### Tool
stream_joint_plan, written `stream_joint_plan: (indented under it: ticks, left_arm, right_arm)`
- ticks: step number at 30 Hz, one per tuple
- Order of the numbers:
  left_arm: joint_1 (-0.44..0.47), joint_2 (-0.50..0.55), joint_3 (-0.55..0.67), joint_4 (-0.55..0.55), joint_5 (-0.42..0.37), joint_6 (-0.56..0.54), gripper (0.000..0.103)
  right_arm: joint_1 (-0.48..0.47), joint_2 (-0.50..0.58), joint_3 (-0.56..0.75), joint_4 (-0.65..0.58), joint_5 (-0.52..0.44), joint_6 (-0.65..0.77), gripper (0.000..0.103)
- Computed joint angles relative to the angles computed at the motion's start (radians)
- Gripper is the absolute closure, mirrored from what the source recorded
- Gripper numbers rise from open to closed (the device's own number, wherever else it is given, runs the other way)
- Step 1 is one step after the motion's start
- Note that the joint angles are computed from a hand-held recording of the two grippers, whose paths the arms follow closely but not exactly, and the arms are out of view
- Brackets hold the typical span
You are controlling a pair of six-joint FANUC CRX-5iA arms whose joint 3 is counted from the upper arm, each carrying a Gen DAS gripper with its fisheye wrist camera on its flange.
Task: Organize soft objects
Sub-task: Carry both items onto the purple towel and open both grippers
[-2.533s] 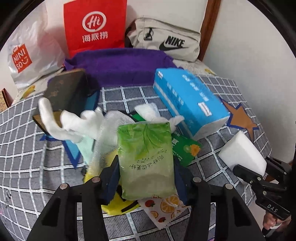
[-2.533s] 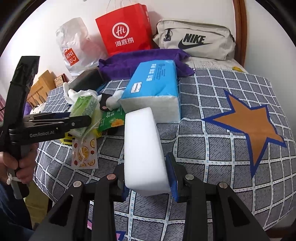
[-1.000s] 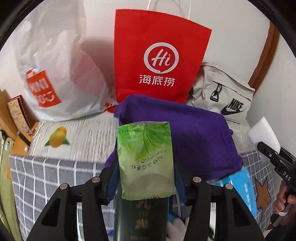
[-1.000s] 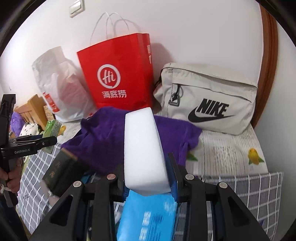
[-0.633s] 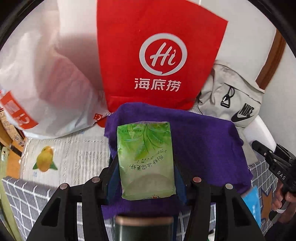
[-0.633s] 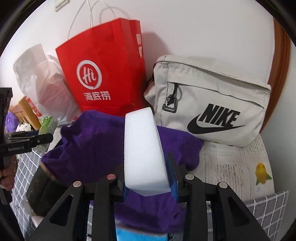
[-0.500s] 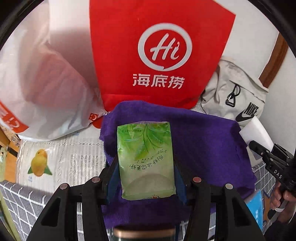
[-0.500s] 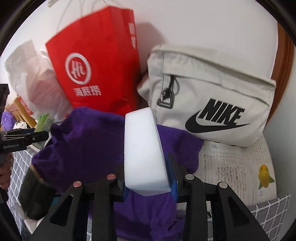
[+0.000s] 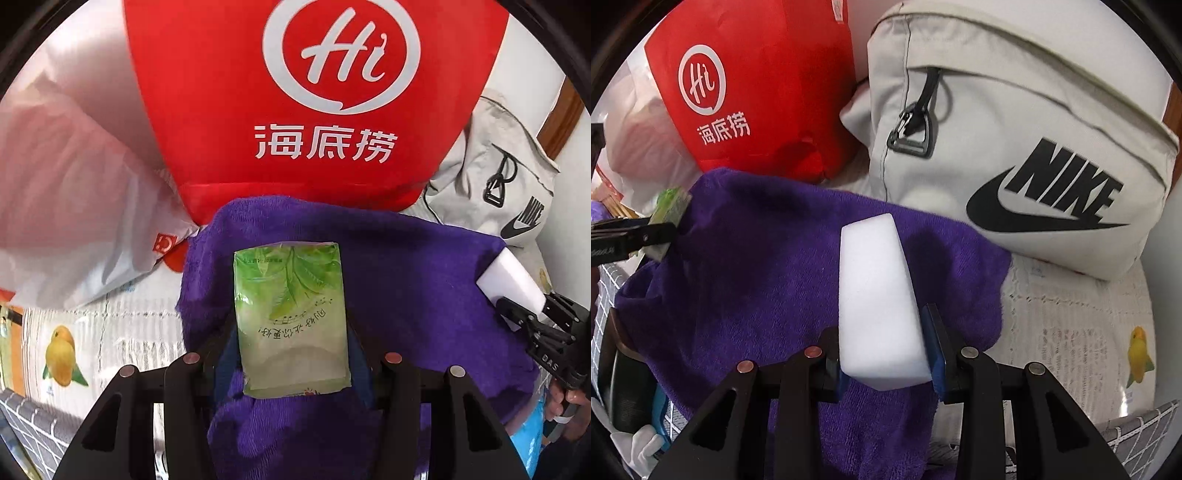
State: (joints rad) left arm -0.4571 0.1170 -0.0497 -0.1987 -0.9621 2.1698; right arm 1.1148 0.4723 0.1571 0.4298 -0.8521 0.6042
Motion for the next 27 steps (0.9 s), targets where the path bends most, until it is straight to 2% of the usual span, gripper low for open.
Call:
stream_joint_plan:
  ticks: [7, 17, 19, 21, 23, 27]
  left_arm:
    - [0.017, 0.047, 0.019, 0.025, -0.010, -0.020, 0.052]
    - [0.014, 0.095, 0.056, 0.019, -0.018, -0.012, 0.052]
    - [0.012, 0.102, 0.059, 0.018, -0.018, -0.010, 0.050]
    - [0.011, 0.098, 0.052, 0.018, -0.003, -0.011, 0.038]
    - [0.013, 0.087, 0.037, 0.028, 0.019, -0.016, 0.031]
    - [0.012, 0.066, 0.033, 0.028, 0.004, -0.007, 0.030]
  right_arm:
    - [0.004, 0.012, 0.016, -0.017, -0.020, 0.038, 0.068]
    - [0.001, 0.017, 0.008, -0.027, 0.014, 0.054, 0.066]
    - [-0.001, 0.013, 0.005, -0.042, 0.027, 0.069, 0.059]
    - [-0.001, 0.010, 0.001, -0.045, 0.034, 0.077, 0.055]
    - [0.004, 0.010, 0.000, -0.036, 0.036, 0.072, 0.051]
    - [0.011, 0.008, 0.002, -0.023, 0.039, 0.062, 0.046]
